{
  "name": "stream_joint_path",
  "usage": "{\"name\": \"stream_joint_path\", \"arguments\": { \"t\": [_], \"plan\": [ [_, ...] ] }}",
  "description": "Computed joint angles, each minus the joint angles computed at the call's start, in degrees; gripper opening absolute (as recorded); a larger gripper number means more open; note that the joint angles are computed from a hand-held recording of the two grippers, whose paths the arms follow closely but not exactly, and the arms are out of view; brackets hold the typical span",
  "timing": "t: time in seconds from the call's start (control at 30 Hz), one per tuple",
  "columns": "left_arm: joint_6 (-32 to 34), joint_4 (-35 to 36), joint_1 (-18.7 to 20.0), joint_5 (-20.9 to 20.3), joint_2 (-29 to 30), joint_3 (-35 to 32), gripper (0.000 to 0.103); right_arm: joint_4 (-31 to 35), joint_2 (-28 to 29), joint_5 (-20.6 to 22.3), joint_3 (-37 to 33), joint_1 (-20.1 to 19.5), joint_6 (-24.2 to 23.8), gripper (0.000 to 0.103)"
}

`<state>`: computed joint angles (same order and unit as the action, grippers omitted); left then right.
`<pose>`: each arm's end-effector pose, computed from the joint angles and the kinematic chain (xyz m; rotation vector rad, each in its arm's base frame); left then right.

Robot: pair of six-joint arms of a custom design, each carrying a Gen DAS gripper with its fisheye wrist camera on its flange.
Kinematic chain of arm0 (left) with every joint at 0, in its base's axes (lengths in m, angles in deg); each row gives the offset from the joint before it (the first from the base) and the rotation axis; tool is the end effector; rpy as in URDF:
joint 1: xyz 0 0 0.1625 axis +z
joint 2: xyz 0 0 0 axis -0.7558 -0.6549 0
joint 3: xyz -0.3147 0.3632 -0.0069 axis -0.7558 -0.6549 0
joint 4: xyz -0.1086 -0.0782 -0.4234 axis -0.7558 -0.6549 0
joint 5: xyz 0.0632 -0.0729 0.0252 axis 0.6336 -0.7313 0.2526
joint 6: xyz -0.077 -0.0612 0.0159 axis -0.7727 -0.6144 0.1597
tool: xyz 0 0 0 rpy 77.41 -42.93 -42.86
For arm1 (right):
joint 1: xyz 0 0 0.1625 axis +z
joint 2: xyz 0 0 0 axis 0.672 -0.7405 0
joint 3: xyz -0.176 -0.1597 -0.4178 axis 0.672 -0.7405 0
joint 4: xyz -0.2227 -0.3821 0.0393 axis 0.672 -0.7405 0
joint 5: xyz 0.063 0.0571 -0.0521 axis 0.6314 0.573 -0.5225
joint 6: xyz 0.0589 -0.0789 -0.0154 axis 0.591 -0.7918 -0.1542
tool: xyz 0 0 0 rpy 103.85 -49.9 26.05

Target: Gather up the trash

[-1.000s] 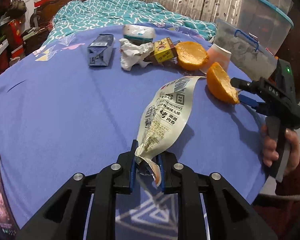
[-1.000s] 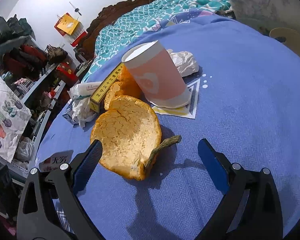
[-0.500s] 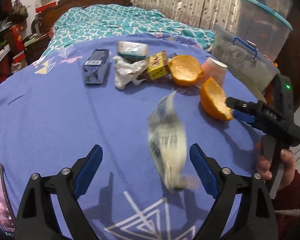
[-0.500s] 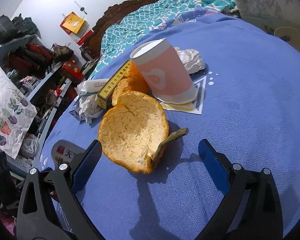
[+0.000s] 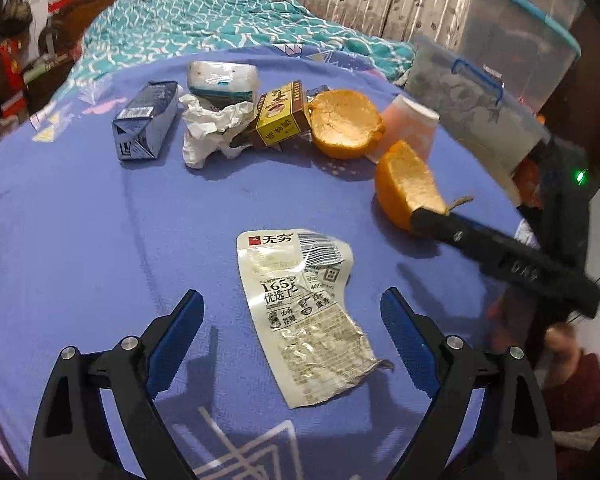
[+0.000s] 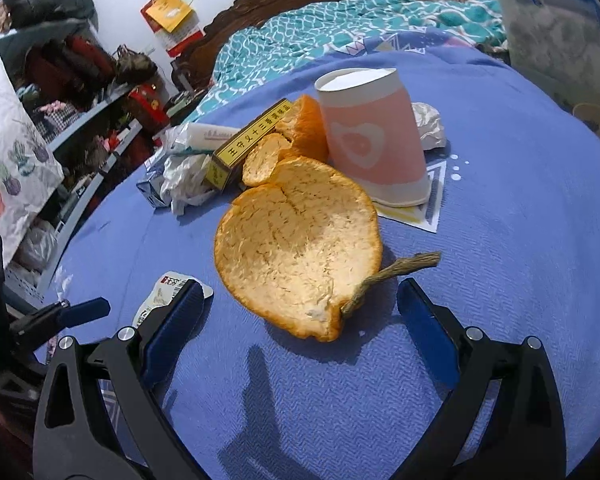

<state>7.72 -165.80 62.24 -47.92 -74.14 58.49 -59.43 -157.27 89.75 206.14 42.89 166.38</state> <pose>-0.2902 -0.2597 0.1139 0.6223 2.5685 -0.5725 0.0948 -0.2499 0.2083 0.2814 -2.6421 0.9420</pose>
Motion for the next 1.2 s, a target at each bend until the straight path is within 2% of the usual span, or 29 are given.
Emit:
{"name": "stream_joint_path", "arguments": {
  "t": [0.2, 0.43, 0.5, 0.57, 0.63, 0.67, 0.7, 0.77, 0.83, 0.9, 1.03, 1.2],
  "plan": [
    [-1.41, 1.22, 3.93, -3.07, 2.75, -1.76, 0.086, 0.36, 1.30, 1.36, -0.66, 0.10, 0.60, 0.096],
    [-2.48, 11.36, 0.04, 2.20, 9.96, -5.72, 0.094, 0.26, 1.59, 1.79, -0.86, 0.16, 0.36, 0.097],
    [-2.50, 10.12, -0.84, 3.47, 10.34, -5.05, 0.088, -0.05, 2.37, 3.00, -1.21, 1.21, 0.87, 0.097],
    [-2.12, 9.55, -1.33, 4.29, 9.93, -4.67, 0.060, -0.59, 3.52, 4.96, -1.66, 2.55, 1.17, 0.097],
    [-1.64, 9.07, -0.73, 3.70, 8.87, -4.43, 0.059, -1.30, 4.73, 6.94, -2.12, 4.00, 1.74, 0.096],
    [-1.38, 8.57, -0.61, 3.52, 8.33, -4.07, 0.058, -1.45, 5.13, 7.61, -2.32, 4.47, 1.76, 0.087],
    [-1.32, 8.19, -0.57, 3.34, 8.02, -3.83, 0.058, -1.73, 5.43, 8.23, -2.38, 4.99, 1.61, 0.074],
    [-0.92, 5.87, -0.16, 1.85, 6.45, -2.79, 0.058, -2.23, 6.30, 9.61, -2.56, 6.27, 0.84, 0.066],
    [-0.40, 2.25, 0.60, -0.32, 4.38, -1.51, 0.058, -4.02, 5.69, 11.60, -1.82, 8.04, -0.31, 0.054],
    [-0.20, 0.02, 0.99, -1.38, 2.85, -0.81, 0.058, -4.09, 4.68, 11.79, -1.38, 8.43, -1.03, 0.041],
    [0.71, -3.12, 1.26, -2.97, 1.62, -0.76, 0.058, -1.93, 0.56, 7.79, 0.10, 5.28, -1.51, 0.037],
    [4.60, -6.43, 1.53, -5.27, 4.27, -3.50, 0.058, 0.53, -5.38, 3.30, 2.24, 0.93, -2.16, 0.033]
  ]
}}
